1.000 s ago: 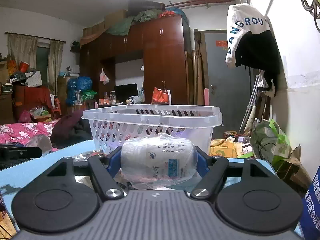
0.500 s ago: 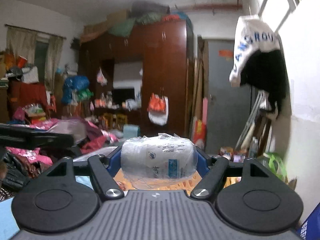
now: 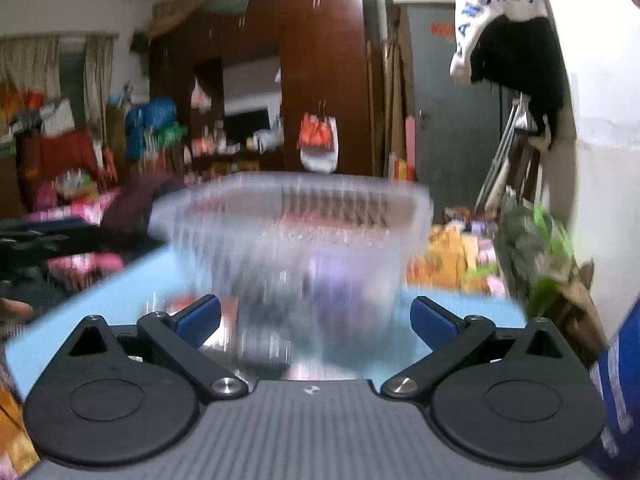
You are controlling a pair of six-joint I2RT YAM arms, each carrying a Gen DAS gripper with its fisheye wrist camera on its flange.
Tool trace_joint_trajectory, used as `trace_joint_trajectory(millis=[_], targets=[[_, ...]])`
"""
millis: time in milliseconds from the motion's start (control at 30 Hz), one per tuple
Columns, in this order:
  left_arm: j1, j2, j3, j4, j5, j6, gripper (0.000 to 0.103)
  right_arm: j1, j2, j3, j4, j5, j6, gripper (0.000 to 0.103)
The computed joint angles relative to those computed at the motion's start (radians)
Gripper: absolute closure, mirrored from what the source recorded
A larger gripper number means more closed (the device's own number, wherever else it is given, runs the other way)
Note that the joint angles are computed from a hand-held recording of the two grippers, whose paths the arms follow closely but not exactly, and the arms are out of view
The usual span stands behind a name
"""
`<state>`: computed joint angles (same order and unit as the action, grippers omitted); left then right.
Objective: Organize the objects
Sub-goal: 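Lift both items over the white basket and release them inside, then grasp a white-purple wrapped box with the left gripper while the right grasps a red-white tissue pack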
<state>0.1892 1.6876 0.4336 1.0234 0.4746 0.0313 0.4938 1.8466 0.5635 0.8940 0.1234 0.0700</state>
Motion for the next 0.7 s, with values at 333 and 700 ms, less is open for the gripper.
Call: trace_joint_trajectory(millis=[333, 700], targets=[[-0.091, 0.168, -0.146, 0.204, -0.067, 0.068, 0.000, 0.041, 0.149, 0.074, -0.080, 0.002, 0.033, 0.000], [-0.109, 0.269, -0.155, 0.260, -0.122, 0.080, 0.000, 0.028, 0.150, 0.074, -0.117, -0.060, 0.027, 0.014]])
